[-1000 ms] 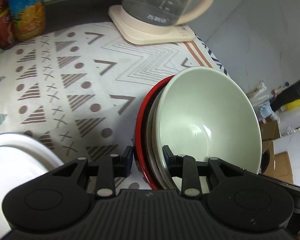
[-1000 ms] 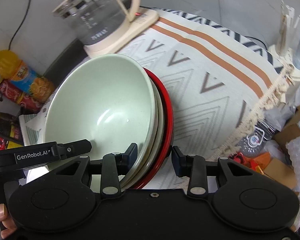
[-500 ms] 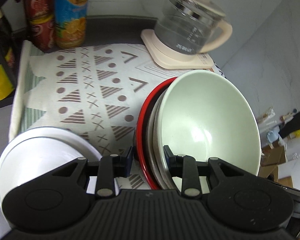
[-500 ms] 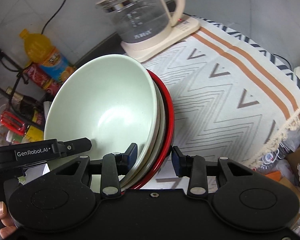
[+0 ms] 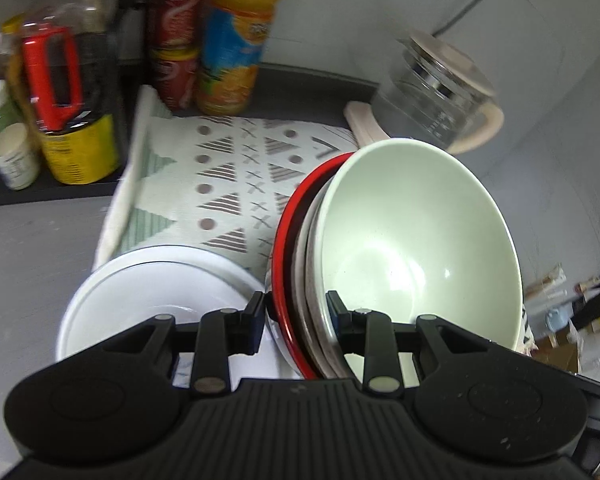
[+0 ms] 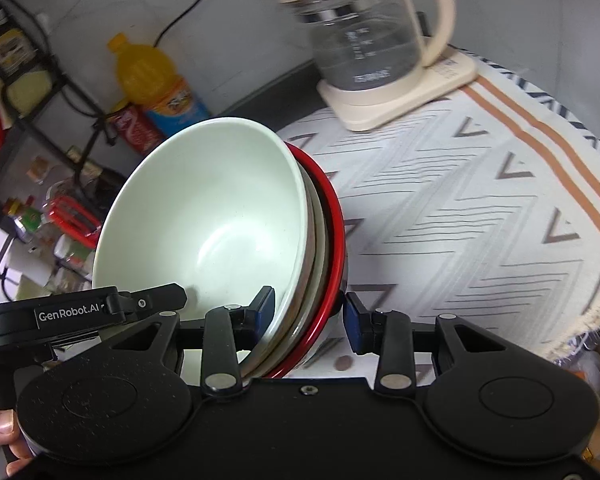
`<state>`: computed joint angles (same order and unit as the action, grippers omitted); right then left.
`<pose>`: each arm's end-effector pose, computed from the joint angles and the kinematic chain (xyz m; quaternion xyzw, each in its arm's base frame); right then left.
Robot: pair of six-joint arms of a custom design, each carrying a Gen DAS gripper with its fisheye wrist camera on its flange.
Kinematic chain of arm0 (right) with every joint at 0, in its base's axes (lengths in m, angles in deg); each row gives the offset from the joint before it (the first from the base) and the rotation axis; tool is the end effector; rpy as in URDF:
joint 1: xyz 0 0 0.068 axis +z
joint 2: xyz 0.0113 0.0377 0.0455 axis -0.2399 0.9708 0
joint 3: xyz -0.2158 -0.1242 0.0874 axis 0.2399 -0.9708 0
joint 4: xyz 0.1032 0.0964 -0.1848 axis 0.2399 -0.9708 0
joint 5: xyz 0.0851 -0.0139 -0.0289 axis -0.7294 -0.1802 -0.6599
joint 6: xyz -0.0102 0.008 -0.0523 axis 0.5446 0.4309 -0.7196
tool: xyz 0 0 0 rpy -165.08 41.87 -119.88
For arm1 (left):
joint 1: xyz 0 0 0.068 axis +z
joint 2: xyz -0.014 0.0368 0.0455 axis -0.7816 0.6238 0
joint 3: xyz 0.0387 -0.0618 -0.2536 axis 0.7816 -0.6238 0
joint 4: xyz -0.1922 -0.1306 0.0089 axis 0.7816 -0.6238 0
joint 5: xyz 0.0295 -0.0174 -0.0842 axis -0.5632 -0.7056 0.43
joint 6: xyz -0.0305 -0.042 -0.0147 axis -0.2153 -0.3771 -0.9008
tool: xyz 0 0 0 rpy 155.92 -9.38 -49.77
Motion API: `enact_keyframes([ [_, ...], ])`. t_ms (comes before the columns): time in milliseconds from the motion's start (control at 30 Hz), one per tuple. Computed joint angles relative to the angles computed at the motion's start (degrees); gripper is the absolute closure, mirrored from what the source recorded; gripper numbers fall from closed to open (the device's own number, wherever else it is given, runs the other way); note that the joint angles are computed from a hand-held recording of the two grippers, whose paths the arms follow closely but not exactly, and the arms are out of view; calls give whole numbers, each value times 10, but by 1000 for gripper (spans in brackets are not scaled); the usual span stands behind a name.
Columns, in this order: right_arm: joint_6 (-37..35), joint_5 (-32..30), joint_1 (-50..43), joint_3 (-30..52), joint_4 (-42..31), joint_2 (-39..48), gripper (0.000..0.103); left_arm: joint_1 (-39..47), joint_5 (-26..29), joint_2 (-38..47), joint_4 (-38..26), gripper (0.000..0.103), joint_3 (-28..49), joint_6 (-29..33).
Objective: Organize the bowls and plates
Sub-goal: 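Lift the bowl stack with both grippers and lower it onto the plates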
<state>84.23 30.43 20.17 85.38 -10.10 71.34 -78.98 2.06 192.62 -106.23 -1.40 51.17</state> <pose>0.2266 0.1430 0.1424 0.1731 0.9012 0.1740 0.3573 0.3297 -0.1763 0.2029 0.0384 0.9537 -0.1739 0.2425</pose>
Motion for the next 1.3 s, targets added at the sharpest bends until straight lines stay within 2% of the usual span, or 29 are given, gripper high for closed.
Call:
enact_keyframes([
  [433, -46, -26, 47, 96, -20, 59, 67, 59, -26, -109, 23, 73, -130, -35],
  [700, -63, -47, 74, 156, -43, 111, 67, 104, -20, -141, 31, 73, -187, -40],
  [900, -72, -58, 88, 202, -67, 150, 67, 132, -5, -146, 34, 73, -214, -44],
  [1300, -80, -75, 93, 260, -121, 210, 67, 158, 30, -95, 49, 73, -220, -35],
])
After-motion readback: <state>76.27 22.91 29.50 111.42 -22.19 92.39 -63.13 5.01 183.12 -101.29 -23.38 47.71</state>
